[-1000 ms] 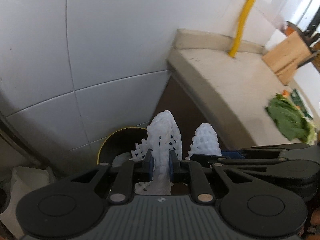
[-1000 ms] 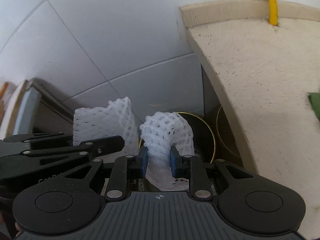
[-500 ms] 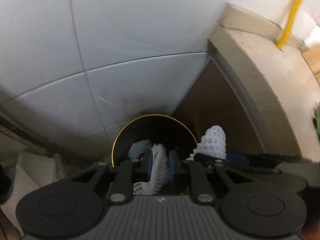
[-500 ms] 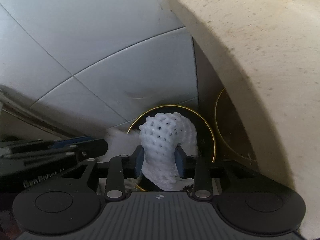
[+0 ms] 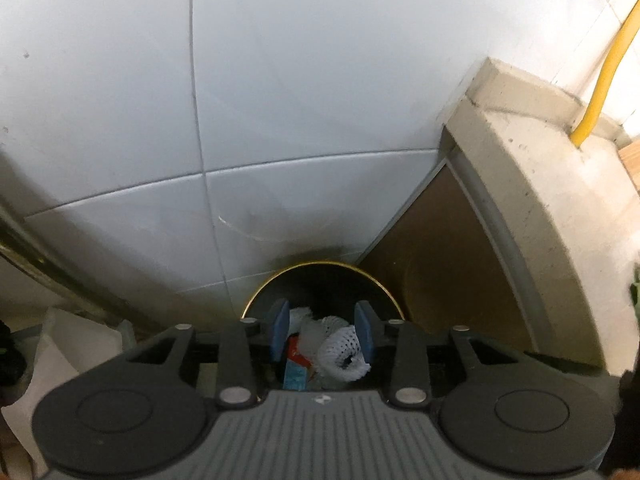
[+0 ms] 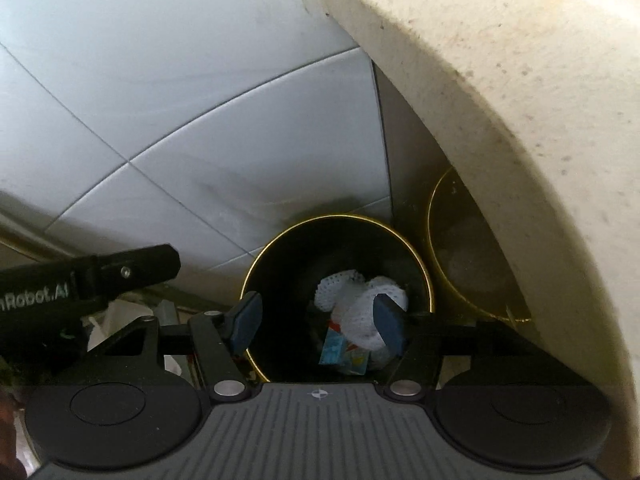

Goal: Collect trash
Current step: 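Open both tools over the bin to drop the foam nets, then raise both tools from the bin back up to the leafy greens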

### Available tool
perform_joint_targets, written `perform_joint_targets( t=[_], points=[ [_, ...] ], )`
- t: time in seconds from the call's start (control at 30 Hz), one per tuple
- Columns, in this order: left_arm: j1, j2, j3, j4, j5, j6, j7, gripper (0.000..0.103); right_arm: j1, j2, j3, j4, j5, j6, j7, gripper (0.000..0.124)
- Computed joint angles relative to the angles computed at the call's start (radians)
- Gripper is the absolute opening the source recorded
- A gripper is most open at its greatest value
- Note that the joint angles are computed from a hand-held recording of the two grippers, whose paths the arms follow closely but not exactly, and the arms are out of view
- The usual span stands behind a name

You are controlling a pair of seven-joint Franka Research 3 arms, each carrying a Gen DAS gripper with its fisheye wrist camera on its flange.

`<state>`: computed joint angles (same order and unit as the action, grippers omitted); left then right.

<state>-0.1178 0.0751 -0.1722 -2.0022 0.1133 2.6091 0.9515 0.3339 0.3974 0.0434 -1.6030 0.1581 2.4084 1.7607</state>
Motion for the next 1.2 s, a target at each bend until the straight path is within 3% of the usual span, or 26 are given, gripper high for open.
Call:
perform_joint_targets(
  t=[0.43,1.2],
  points=[
    [-0.002,-0.032,0.002,-0.03,0.061,0.083,-0.01,0.041,0.004,-0.164,0.0,-0.128,-0.04,0.077,0.029,0.075],
    [-0.026,-0.103,-0.008,-0.096,0.148,0.208,0.048,0.042,-0.017,-0.364,0.009,-0.271,-0.326,0.115,0.258,0.08]
  ],
)
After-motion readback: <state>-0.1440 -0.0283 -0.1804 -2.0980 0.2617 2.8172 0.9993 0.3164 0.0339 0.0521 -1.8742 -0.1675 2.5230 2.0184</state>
